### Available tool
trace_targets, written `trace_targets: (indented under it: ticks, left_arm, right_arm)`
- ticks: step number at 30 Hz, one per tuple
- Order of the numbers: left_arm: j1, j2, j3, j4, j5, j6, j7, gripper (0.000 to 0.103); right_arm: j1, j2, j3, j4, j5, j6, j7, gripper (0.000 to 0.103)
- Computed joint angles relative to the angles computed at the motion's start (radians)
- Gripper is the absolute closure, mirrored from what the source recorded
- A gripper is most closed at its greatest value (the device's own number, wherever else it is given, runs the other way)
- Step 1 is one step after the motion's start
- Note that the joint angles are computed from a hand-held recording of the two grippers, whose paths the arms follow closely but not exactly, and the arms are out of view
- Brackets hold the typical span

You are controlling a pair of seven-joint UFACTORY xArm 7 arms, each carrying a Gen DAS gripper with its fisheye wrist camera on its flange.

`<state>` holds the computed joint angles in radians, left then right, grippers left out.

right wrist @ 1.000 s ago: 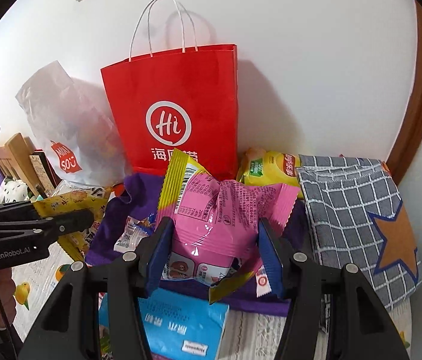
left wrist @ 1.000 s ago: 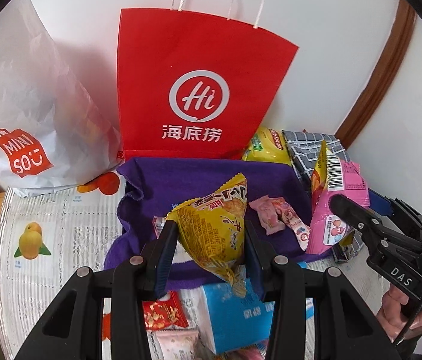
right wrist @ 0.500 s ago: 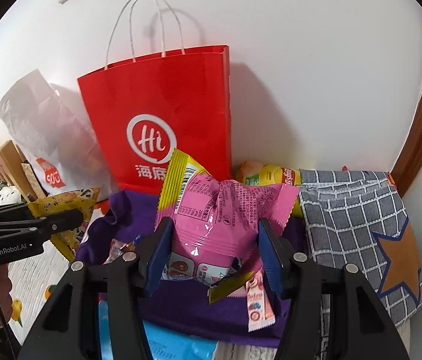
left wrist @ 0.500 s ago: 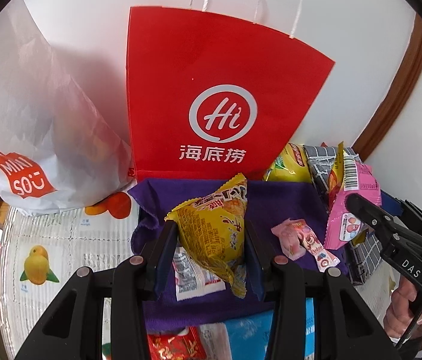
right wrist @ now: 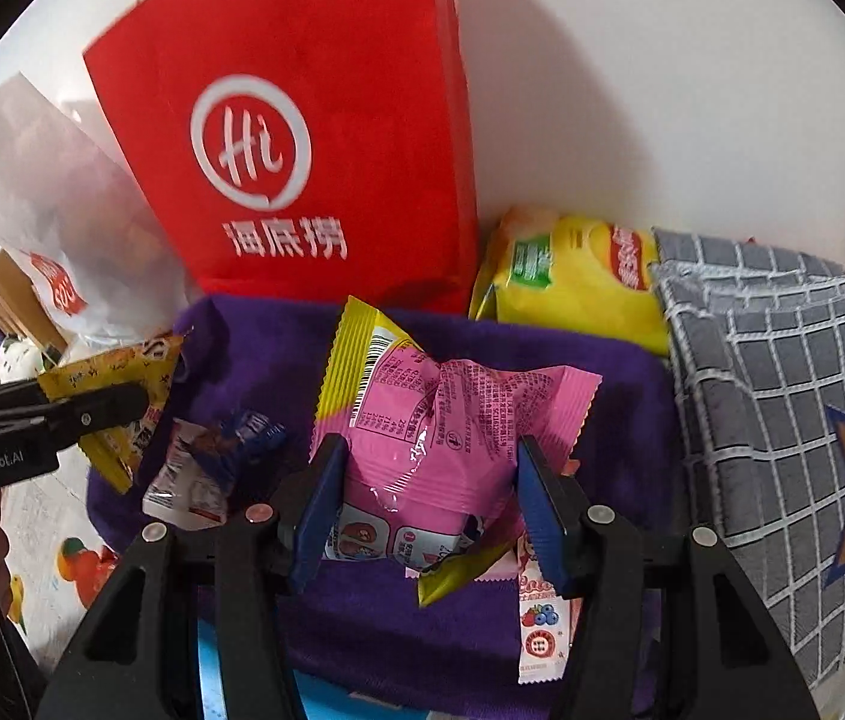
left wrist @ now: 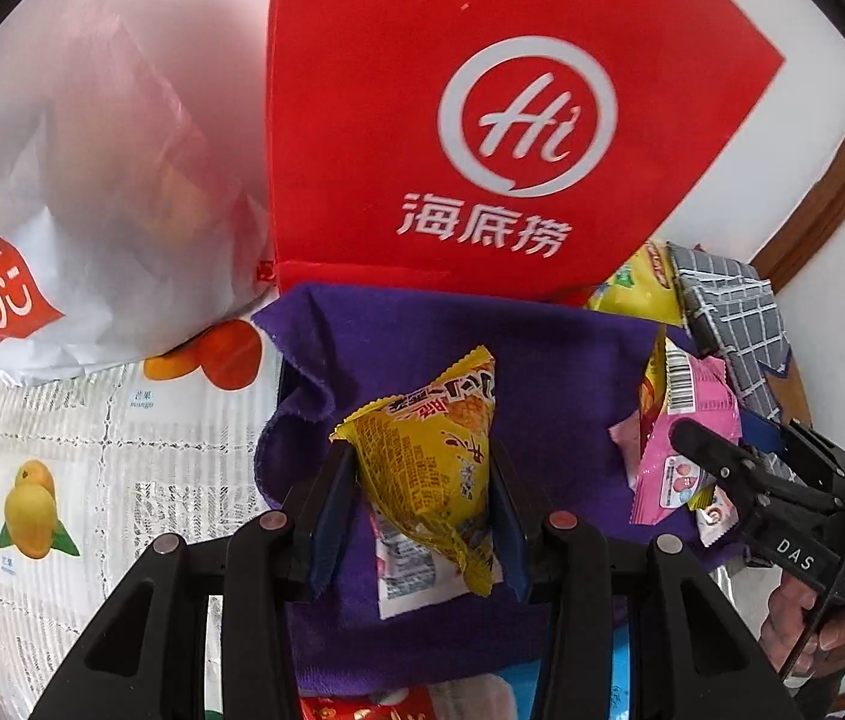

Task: Organize snacks
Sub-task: 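Open both grippers to drop the yellow and pink bags onto the towel, then move both grippers back from the towel to the snack pile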

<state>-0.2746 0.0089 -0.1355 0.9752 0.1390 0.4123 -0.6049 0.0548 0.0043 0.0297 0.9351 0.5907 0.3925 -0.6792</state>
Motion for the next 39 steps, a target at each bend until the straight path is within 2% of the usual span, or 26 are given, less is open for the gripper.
trace_targets:
  ticks: [16, 19, 22, 26, 30, 32, 36, 39]
  left_arm:
    - [-0.009, 0.063, 0.008, 0.035, -0.009, 0.036, 0.004, 0.062]
    - [-0.012, 0.074, 0.008, 0.041, -0.016, 0.044, 0.016, 0.062]
    - [-0.010, 0.076, 0.012, 0.037, -0.024, 0.041, 0.024, 0.062]
    - [-0.009, 0.066, 0.012, 0.028, -0.034, 0.039, 0.027, 0.061]
    - [-0.010, 0.057, 0.007, 0.024, -0.043, 0.034, 0.048, 0.061]
    - [-0.014, 0.051, 0.004, 0.027, -0.042, 0.041, 0.054, 0.059]
    - [-0.020, 0.019, -0.003, 0.020, -0.038, 0.053, 0.063, 0.047]
    - [-0.026, -0.018, -0.011, 0.011, -0.017, 0.059, 0.047, 0.046]
  right_arm:
    - [0.000, 0.039, 0.025, 0.005, 0.006, -0.006, -0.059, 0.044]
    - [0.000, 0.045, 0.021, 0.008, -0.039, 0.002, -0.020, 0.041]
    - [-0.004, 0.041, 0.021, 0.008, -0.033, 0.005, -0.020, 0.040]
    - [0.000, 0.026, 0.019, -0.009, -0.078, -0.035, 0.023, 0.034]
    - [-0.003, 0.006, 0.012, -0.011, -0.046, -0.024, 0.000, 0.034]
    - [0.000, -0.009, 0.009, -0.021, -0.036, -0.037, -0.006, 0.034]
    - [0.010, -0.043, -0.003, -0.034, -0.009, -0.037, -0.017, 0.034]
    - [0.022, -0.081, -0.012, -0.049, -0.004, -0.040, -0.002, 0.034]
